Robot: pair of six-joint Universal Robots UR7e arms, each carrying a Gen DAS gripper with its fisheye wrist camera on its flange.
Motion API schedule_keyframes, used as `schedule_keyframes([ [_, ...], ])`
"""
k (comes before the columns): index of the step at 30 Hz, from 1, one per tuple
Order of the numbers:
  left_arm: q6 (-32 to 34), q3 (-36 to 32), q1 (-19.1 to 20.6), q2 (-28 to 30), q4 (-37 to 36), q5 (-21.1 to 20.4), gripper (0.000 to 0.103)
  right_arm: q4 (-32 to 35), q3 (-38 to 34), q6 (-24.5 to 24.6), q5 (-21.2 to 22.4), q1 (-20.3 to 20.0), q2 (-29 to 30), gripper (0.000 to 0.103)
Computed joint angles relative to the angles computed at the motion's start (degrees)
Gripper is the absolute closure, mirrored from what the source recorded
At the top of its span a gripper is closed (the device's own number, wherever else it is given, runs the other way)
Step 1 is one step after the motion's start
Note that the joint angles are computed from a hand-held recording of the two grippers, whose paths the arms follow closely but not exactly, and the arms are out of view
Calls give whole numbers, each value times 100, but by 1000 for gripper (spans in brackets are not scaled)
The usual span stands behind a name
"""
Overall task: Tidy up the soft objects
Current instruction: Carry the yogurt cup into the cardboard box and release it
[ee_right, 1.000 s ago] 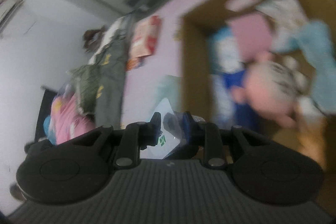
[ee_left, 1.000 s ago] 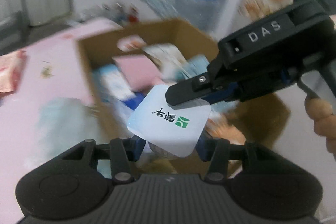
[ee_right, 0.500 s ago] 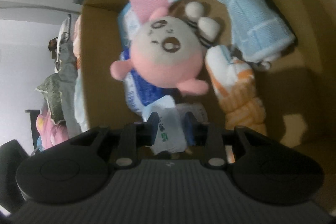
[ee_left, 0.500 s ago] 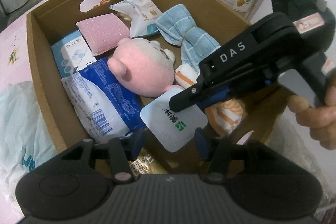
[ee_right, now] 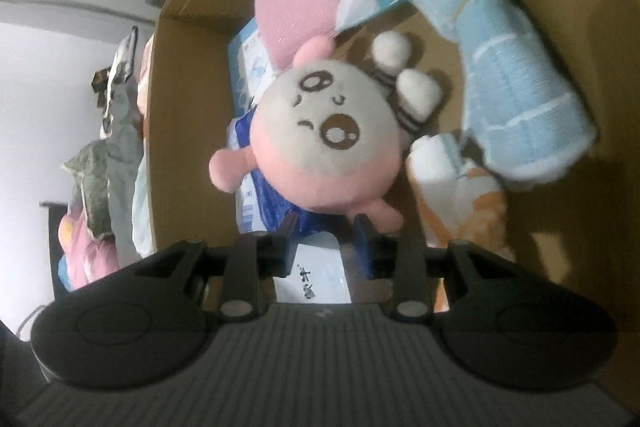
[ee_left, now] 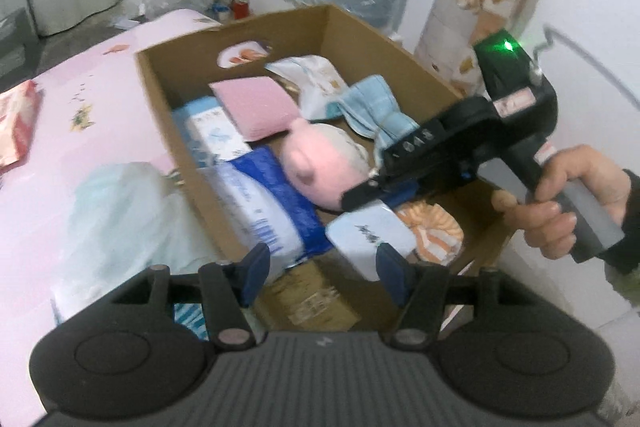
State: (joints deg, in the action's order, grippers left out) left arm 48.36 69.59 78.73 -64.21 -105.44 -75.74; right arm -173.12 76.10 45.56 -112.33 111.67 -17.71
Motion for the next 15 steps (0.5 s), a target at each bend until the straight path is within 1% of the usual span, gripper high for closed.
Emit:
schedule_keyframes([
  [4, -54, -241, 147, 39, -111, -96, 43, 239, -83, -121, 158, 26, 20, 75],
  [10, -42, -416, 345, 4, -415, -132, 42, 271, -8, -11, 306, 81, 19, 75],
  [12, -25, -471, 416, -3, -520, -130, 39, 334, 39, -7, 175, 132, -18, 73],
  [14, -32, -562, 498, 1, -600, -129, 34, 662, -183, -50, -236, 271, 6, 71],
  [15, -58, -625, 544, 1, -620, -124, 33, 728, -229, -85, -375, 334, -19, 70],
])
